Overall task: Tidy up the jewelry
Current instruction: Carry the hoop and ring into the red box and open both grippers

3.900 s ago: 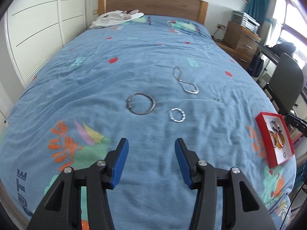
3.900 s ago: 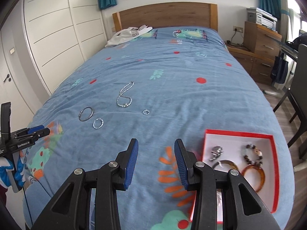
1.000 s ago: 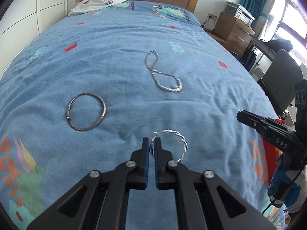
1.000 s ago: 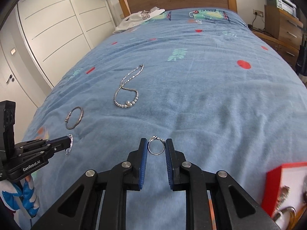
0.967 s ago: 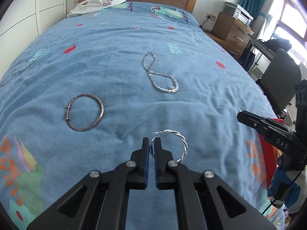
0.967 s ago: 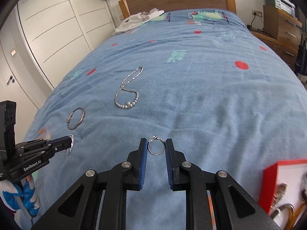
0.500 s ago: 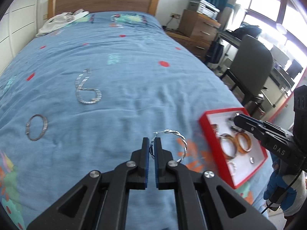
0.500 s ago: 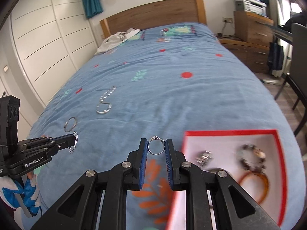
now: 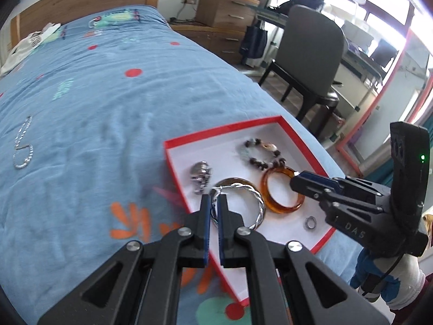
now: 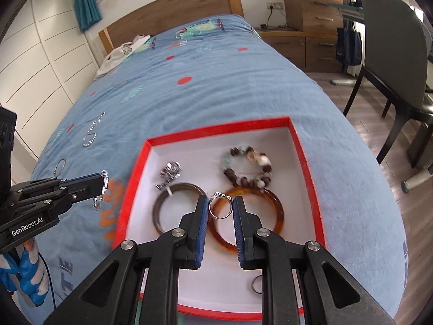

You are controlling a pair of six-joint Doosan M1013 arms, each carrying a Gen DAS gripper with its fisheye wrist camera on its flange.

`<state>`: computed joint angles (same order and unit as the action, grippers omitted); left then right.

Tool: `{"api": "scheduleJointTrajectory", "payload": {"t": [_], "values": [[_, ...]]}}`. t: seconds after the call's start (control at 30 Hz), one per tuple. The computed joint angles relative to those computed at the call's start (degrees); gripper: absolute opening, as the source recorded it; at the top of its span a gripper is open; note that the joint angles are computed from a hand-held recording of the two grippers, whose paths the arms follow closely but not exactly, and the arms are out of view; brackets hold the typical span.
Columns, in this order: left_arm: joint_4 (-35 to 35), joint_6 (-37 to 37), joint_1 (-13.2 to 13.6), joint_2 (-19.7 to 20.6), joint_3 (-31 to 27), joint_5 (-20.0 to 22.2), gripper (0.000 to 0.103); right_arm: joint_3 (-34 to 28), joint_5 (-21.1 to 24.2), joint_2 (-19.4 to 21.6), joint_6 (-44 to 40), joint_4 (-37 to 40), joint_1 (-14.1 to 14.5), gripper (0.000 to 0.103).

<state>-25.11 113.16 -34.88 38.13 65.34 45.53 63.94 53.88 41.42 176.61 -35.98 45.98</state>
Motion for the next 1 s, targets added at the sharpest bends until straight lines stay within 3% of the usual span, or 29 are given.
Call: {"api": "scheduleJointTrajectory", "payload": {"t": [0.27, 0.5, 1.0], "values": [[5.66, -3.4, -2.4, 2.63, -2.67, 2.03, 0.004, 2.75, -3.41, -0.48, -0.41, 1.56, -1.02, 0.019], [12.5, -7.68, -3.29, 4.57, -4.28, 3.82, 0.004, 3.13, -3.41, -0.29, -3.91, 3.66, -1.5, 0.018], [13.49, -9.84, -3.62, 5.72, -5.64, 5.08, 0.006, 2.19, -3.69, 0.35, -10.76, 7.27, -1.94, 0.019]]}}
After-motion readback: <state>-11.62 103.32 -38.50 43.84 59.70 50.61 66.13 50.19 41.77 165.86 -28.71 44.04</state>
